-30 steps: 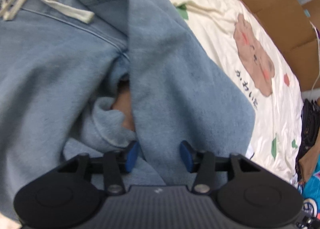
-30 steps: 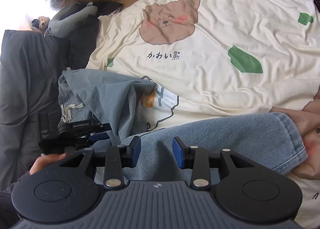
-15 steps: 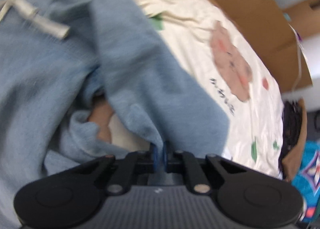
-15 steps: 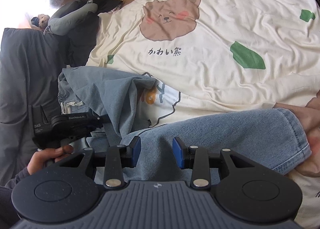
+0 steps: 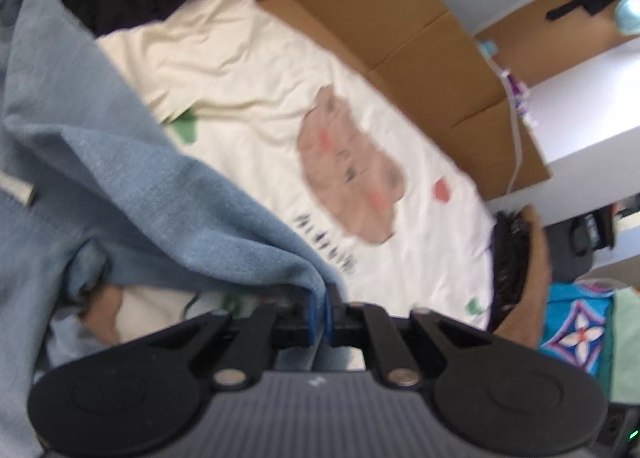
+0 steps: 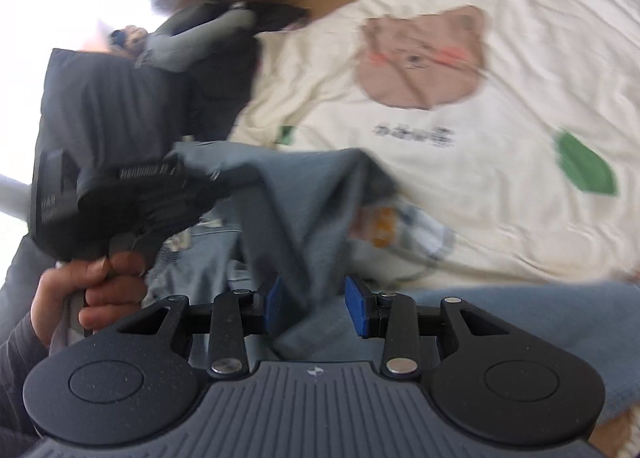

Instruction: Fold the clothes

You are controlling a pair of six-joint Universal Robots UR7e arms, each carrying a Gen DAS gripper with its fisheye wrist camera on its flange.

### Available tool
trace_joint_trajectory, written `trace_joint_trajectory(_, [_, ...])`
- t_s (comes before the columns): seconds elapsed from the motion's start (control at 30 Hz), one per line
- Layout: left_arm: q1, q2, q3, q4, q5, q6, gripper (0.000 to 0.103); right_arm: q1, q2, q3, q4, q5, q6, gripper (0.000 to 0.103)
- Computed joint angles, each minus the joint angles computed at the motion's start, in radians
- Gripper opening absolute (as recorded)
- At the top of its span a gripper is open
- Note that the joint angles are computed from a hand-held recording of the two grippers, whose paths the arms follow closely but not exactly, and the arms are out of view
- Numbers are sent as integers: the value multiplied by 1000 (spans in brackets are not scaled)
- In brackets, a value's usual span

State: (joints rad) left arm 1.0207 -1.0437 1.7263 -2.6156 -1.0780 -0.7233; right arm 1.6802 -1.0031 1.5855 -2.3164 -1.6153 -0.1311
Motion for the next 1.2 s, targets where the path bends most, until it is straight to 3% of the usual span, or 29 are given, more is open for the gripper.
trace_joint_trajectory(0.17, [1, 34, -81, 35, -23, 32, 5, 30, 80, -67, 21, 34, -25, 40])
trace_joint_trajectory(0.3, [8, 42, -111, 62, -36, 40, 5, 52, 140, -114, 25, 59, -40, 58])
trace_joint_trajectory(0.53, [15, 29, -125, 72, -53, 27, 5, 85, 227, -150, -14, -56, 33, 57])
trace_joint_trajectory(0.57, [15, 26, -123, 71, -55, 26, 5, 86, 232, -147, -19, -62, 36, 55])
trace_joint_trajectory(0.63, [17, 23, -117, 58, -61, 27, 5, 89, 242, -141, -29, -81, 40, 43])
trace_joint_trajectory(0.67, [19, 22, -113, 50, -65, 26, 5, 88, 242, -133, -40, -89, 46, 31])
trace_joint_trajectory(0.73, [21, 17, -106, 44, -67, 18, 5, 85, 241, -117, -64, -104, 59, 20])
trace_joint_trajectory(0.77, [22, 14, -103, 44, -67, 14, 5, 83, 240, -109, -74, -110, 64, 8])
trace_joint_trajectory(0.97, [29, -7, -74, 5, -68, 14, 5, 90, 210, -85, -77, -143, -33, 4])
trace_joint_trajectory(1.2, [24, -10, -77, -37, -44, 51, 8, 112, 186, -131, -58, -182, -79, 4])
